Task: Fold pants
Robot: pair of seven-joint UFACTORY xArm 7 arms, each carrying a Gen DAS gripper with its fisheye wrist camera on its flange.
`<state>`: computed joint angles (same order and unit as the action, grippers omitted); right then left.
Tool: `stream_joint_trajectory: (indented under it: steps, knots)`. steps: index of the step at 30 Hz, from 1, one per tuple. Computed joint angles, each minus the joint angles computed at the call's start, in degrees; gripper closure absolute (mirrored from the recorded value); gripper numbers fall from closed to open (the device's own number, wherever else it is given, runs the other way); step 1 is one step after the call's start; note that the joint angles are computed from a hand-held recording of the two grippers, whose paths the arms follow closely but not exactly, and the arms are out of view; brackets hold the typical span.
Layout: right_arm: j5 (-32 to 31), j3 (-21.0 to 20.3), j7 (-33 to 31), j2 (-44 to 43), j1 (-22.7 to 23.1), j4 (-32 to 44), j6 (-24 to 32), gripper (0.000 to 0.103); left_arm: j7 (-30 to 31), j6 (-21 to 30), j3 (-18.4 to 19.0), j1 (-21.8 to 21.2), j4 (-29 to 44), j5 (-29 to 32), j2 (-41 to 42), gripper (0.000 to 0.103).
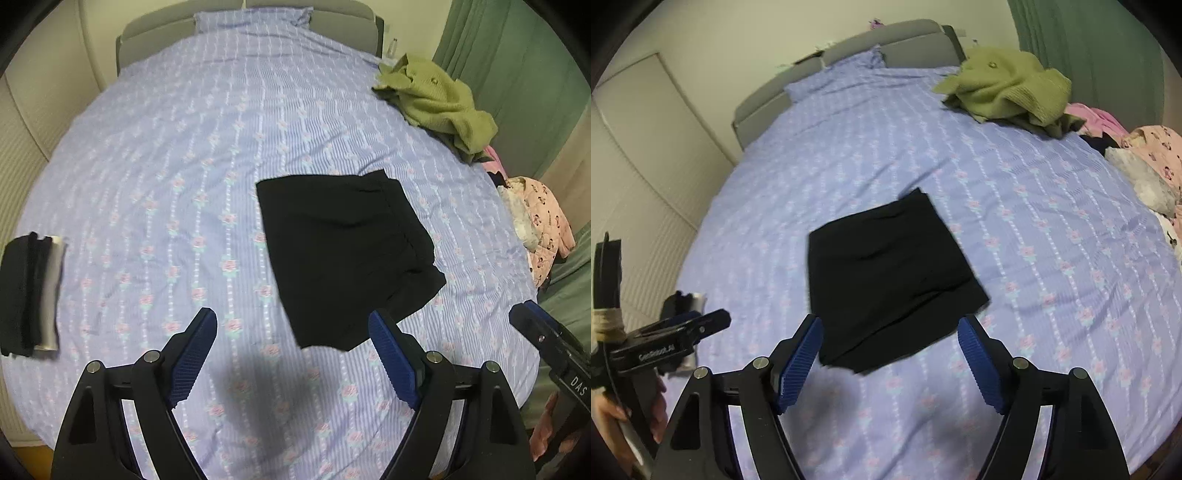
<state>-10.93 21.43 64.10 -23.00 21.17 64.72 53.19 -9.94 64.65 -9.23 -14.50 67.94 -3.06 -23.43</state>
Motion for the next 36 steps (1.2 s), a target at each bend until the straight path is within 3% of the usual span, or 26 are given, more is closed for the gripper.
stream_joint_trajectory:
  steps: [5, 9, 12, 15, 17, 21, 24, 27, 31, 36]
  knots:
    - [-2.3, 4.6, 8.6, 1.0, -0.1, 3.1, 1.3, 0.026, 5.0, 0.7, 2.7, 0.5, -2.4, -0.3, -4.9, 0.016]
    - [-8.3, 10.0, 19.6, 3.9, -0.4, 8.0, 6.1, 0.026, 13.2, 0.5, 6.1, 1.0, -4.2, -2.3, -6.7, 0.016]
    - [-15.1, 15.7, 30.7, 8.9, -0.3, 13.6, 12.0, 0.026, 21.8, 0.3, 9.6, 1.0, -4.6, -5.2, -6.5, 0.016]
    - [-24.7, 22.2, 42.4, 17.5, 1.1, 21.7, 22.3, 0.026, 32.3, 1.2, 13.7, 1.1, -2.8, -9.5, -3.7, 0.016]
    - [-32.8, 25.7, 51.6, 25.8, 5.1, 28.7, 32.1, 0.026, 37.2, 2.1, 15.2, 1.5, -1.5, -11.9, -1.9, 0.016]
    - [-38.9, 24.3, 61.0, 35.3, 13.3, 37.3, 40.2, 0.026, 44.6, 3.8, 16.6, 3.1, 2.7, -15.7, 4.1, 0.016]
    - [-39.8, 21.7, 65.7, 39.0, 16.7, 40.2, 40.3, 0.026, 48.4, 4.0, 16.7, 4.7, 5.2, -18.8, 8.3, 0.016]
    - [-38.6, 19.1, 69.2, 40.1, 17.1, 39.1, 35.8, 0.026, 51.6, 3.0, 15.7, 6.3, 6.9, -21.3, 12.4, 0.016]
    - [-37.7, 15.4, 73.5, 40.2, 16.9, 34.4, 28.9, 0.026, 54.5, -0.1, 13.2, 8.4, 7.5, -24.0, 17.2, 0.016]
    - [-37.6, 10.5, 84.7, 39.1, 17.1, 25.1, 18.3, 0.026, 57.0, -5.2, 9.9, 10.1, 5.6, -25.5, 20.9, 0.016]
